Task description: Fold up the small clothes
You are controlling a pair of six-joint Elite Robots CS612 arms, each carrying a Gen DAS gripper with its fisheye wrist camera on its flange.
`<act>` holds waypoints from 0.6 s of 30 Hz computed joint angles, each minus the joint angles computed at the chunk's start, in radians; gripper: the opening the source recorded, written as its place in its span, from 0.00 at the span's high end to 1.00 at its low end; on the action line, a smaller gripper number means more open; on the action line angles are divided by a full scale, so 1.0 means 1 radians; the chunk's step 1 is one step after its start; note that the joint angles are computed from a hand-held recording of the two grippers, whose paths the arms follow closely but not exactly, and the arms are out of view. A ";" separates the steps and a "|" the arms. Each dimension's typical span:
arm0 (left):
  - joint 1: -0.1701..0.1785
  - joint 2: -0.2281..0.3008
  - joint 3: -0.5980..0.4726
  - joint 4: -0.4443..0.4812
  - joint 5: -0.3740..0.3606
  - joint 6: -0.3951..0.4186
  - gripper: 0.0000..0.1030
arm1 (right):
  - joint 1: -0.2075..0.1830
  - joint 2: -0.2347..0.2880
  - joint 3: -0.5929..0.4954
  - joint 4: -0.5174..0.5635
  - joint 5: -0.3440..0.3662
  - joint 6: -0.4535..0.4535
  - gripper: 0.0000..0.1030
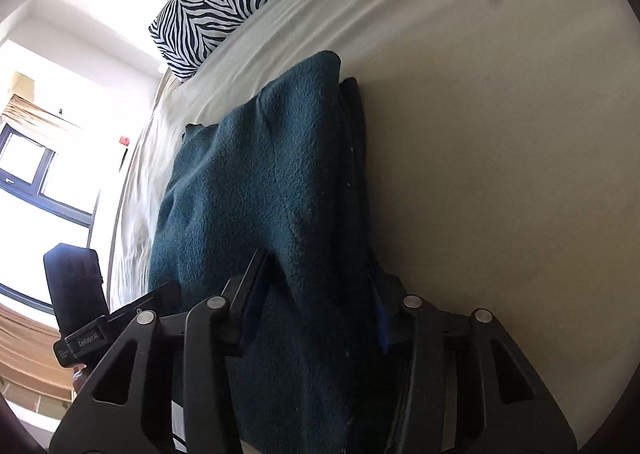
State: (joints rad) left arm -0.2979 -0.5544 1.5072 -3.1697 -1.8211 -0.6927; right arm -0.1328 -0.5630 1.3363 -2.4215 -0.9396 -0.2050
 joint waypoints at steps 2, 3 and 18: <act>-0.003 -0.007 -0.005 0.033 0.011 0.009 0.40 | -0.001 0.012 -0.024 0.032 0.009 0.021 0.71; -0.008 -0.013 -0.006 0.054 0.026 0.028 0.43 | 0.004 0.009 -0.024 0.032 -0.012 0.009 0.74; -0.091 -0.222 0.260 0.005 0.366 0.202 0.60 | 0.127 -0.229 0.329 -0.459 -0.289 -0.162 0.81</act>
